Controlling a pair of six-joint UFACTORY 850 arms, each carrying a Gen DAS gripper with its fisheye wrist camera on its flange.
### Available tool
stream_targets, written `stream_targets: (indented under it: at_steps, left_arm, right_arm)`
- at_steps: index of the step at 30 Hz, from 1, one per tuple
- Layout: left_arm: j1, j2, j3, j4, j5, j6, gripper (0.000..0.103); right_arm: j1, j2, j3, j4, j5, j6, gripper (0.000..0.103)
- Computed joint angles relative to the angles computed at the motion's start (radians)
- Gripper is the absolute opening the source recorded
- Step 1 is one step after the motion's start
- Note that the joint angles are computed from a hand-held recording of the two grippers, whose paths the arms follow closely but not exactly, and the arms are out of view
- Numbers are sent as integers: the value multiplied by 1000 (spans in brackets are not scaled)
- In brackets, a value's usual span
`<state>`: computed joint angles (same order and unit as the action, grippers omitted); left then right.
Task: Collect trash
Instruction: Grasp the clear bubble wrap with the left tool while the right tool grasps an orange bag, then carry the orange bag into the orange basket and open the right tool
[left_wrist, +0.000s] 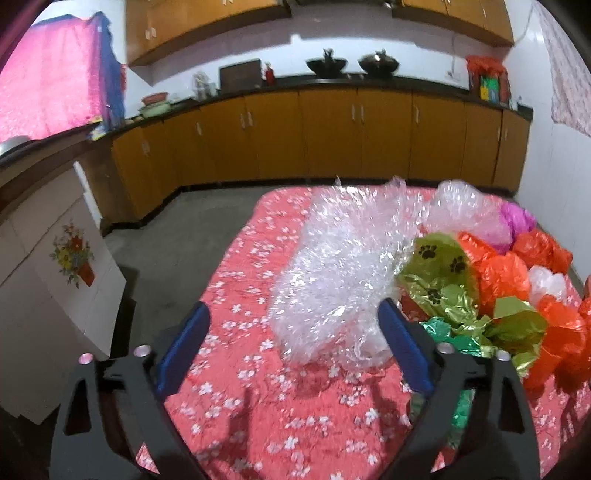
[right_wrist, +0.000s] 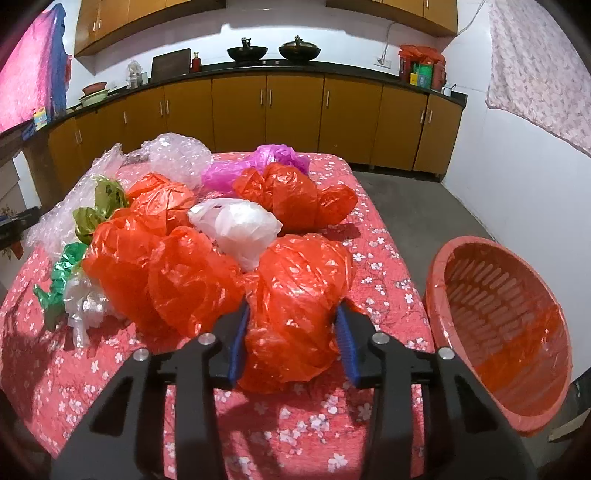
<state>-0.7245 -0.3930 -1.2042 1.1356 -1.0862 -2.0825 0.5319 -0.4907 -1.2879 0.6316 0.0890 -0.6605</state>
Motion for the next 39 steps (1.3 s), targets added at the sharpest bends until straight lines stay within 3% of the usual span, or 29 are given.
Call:
stream_targets:
  at_steps: [4, 11, 14, 26, 35, 39]
  left_arm:
    - [17, -9, 0, -4, 45, 39, 75]
    - [39, -2, 14, 32, 157, 78, 22]
    - [28, 14, 28, 62, 158, 57, 8]
    - [-21, 71, 11, 75, 61, 78, 7]
    - [-81, 82, -62, 100, 46, 139, 7]
    - [-105, 52, -131, 121, 66, 179, 7]
  right_arm:
    - [-5, 0, 1, -97, -7, 100, 39]
    - [-12, 3, -1, -175, -25, 191, 39]
    - [-14, 7, 1, -235, -32, 250, 37]
    - [-39, 64, 46, -719, -16, 764, 27]
    - [-64, 141, 104, -739, 32, 790, 26]
    - [-87, 181, 127, -641, 54, 682, 26]
